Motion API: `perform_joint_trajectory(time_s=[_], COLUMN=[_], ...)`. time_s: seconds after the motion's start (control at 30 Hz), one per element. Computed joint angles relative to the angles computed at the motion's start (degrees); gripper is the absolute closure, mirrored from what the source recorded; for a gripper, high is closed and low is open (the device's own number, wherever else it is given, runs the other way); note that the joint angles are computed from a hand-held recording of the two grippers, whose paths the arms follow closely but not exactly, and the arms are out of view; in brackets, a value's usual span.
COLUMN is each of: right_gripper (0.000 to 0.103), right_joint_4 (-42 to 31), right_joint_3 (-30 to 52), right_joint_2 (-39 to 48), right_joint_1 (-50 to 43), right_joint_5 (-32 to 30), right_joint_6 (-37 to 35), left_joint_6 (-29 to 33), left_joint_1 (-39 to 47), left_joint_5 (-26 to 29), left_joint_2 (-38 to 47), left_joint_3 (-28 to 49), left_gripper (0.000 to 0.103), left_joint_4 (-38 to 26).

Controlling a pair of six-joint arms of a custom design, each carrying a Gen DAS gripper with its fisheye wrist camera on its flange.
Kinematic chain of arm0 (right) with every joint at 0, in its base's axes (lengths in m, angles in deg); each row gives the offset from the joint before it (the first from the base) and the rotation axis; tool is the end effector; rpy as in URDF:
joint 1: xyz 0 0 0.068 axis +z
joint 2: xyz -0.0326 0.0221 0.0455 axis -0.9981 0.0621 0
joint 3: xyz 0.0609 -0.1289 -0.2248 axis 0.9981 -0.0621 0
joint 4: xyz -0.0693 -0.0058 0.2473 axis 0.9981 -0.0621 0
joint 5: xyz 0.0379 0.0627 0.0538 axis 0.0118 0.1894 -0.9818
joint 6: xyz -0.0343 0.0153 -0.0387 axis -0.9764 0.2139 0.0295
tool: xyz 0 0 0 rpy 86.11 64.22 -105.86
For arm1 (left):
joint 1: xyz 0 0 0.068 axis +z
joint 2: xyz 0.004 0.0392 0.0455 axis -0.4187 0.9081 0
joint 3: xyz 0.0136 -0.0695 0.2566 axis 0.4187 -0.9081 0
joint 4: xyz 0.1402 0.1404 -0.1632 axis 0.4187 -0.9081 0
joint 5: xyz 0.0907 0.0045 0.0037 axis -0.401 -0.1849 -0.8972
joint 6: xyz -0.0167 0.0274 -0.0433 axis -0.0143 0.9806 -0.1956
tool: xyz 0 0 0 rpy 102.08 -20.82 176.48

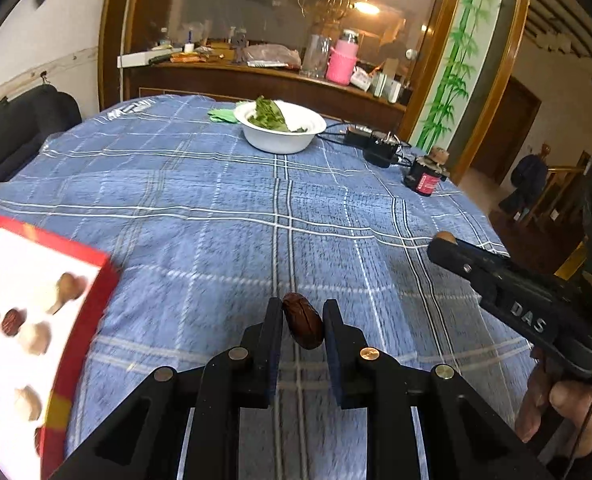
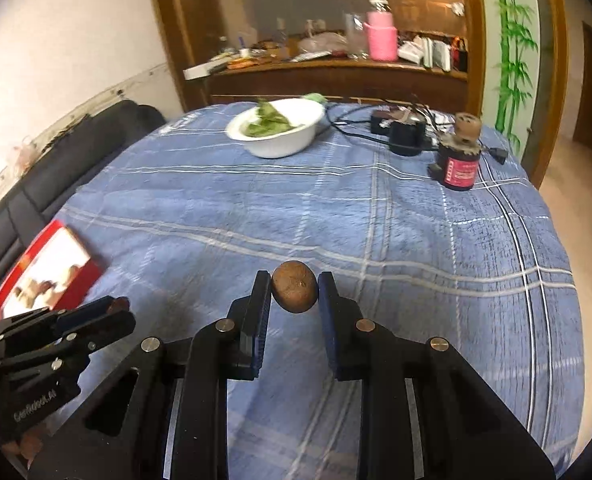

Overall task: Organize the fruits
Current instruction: 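Carry the red date and brown ball over the tray with both grippers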

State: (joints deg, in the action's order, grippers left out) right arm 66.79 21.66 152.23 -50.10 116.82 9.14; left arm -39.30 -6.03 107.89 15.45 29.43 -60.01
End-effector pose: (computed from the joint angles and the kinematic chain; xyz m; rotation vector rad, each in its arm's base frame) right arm 0.2398 0.1505 0.1355 0.4286 2.2337 -0.0520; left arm 0.3135 0.0801 0.1572 0.7570 2.2837 -0.6067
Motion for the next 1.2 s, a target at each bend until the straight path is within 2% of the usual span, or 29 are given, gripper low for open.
perform_joint_trajectory(time_s=[0.17,0.4,0.87,1.2], right_gripper=[0.08,0.08,0.08,0.08], right_joint_4=[-7.07,-14.15,-14.26,-13.18], right_joint_3=[2.42,9.33,19.7,20.39], right_joint_2=[-0.18,5.09,15.19,16.07], right_joint_1=[10.83,19.22,22.87,23.52], right_joint_5=[6.43,10.24,7.57,7.0], right_joint_6=[8.59,15.72,13.63,12.83], left_joint_6=[8.14,12.87,13.78,13.19], left_joint_1=[7.04,13.0,17.3,17.15], left_joint_5=[3.05,3.14,-0.07,-0.87], left_joint_2=[-0.13,0.56,5.15,4.54], left_joint_3=[1.27,2.47,5.85,4.98], left_gripper=[0.084,0.084,0.084,0.084], left_joint_4=[-6.91,-9.65,-9.02,-7.6])
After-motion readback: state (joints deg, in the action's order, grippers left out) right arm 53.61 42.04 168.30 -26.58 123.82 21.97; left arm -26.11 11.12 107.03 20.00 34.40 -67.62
